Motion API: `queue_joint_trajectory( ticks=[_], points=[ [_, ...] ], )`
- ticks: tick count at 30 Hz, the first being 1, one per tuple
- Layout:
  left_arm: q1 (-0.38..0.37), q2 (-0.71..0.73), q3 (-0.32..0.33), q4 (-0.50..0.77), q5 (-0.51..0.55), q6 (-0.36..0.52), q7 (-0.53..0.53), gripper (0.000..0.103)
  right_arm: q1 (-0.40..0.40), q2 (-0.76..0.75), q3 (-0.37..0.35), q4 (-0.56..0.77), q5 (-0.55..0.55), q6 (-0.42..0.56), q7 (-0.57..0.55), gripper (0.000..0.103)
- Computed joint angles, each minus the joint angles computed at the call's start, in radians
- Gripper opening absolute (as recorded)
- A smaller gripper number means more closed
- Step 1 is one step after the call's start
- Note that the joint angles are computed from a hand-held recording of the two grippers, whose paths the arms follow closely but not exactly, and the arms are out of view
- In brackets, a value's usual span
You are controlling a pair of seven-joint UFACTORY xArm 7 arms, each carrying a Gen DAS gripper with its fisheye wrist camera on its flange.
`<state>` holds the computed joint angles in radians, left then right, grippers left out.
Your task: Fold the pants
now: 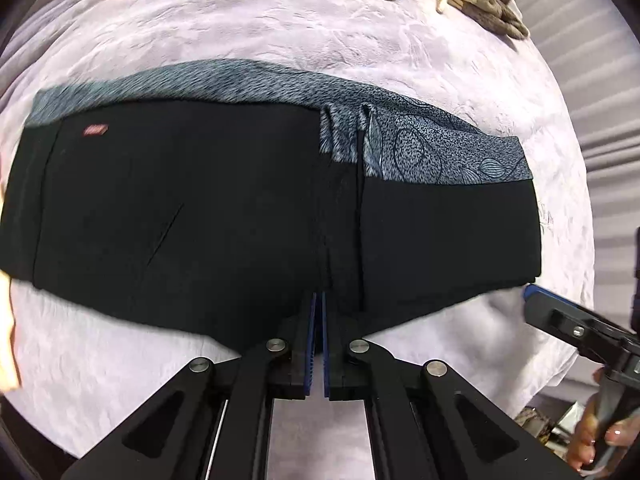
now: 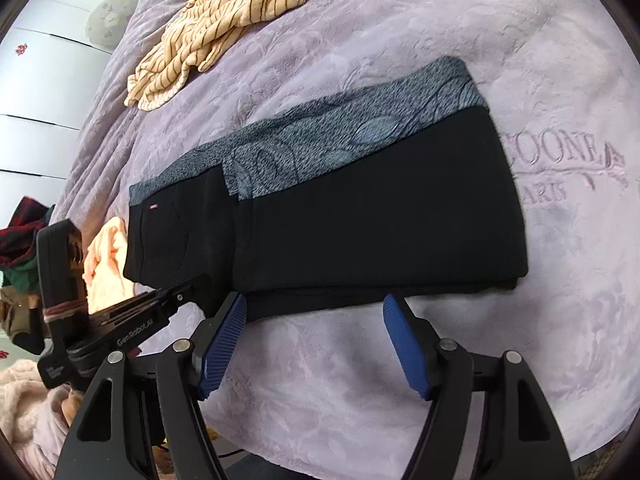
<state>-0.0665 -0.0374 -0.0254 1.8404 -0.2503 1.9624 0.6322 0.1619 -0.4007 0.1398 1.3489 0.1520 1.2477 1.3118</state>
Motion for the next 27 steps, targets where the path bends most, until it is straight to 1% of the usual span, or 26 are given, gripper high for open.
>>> queue_joint_trajectory(
  ticks=[2,7,9,11,13,15,18,19,22,27],
  points=[
    [0.003,-0.024,0.002,-0.009,0.025,-0.002,0.002,0.002,0.007,0.007,0.004,-0.009,0.019,-0.024,0.01,0.076],
    [0.011,-0.066,0.013,-0.034,0.067,-0.017,0.024,0.002,0.026,0.046,0.007,0.017,0.04,-0.039,0.012,0.076],
    [0.016,-0.063,0.02,-0.022,0.065,-0.002,0.026,0.002,0.033,0.061,0.011,0.034,0.036,-0.038,0.01,0.076],
    [0.023,-0.07,0.027,-0.02,0.062,0.006,0.03,0.002,0.038,0.073,0.015,0.048,0.03,-0.043,0.012,0.079],
    [0.036,-0.059,0.042,-0.005,0.032,0.024,0.027,0.002,0.042,0.086,0.017,0.064,0.024,-0.048,0.012,0.08],
    [0.048,-0.058,0.05,-0.001,0.016,0.03,0.022,0.002,0.045,0.104,0.019,0.088,0.014,-0.038,0.011,0.081],
    [0.057,-0.06,0.05,-0.003,0.02,0.018,0.027,0.002,0.05,0.126,0.017,0.116,0.004,-0.032,0.0,0.082],
    [0.058,-0.066,0.048,-0.01,0.021,0.011,0.026,0.002,0.051,0.135,0.016,0.128,0.002,-0.027,-0.003,0.082],
    [0.055,-0.065,0.045,0.0,0.022,0.029,0.035,0.002,0.057,0.153,0.012,0.151,0.006,-0.021,-0.017,0.082],
    [0.044,-0.085,0.038,-0.01,0.028,0.001,0.066,0.002,0.063,0.186,0.009,0.202,0.002,0.017,-0.034,0.082]
  ],
)
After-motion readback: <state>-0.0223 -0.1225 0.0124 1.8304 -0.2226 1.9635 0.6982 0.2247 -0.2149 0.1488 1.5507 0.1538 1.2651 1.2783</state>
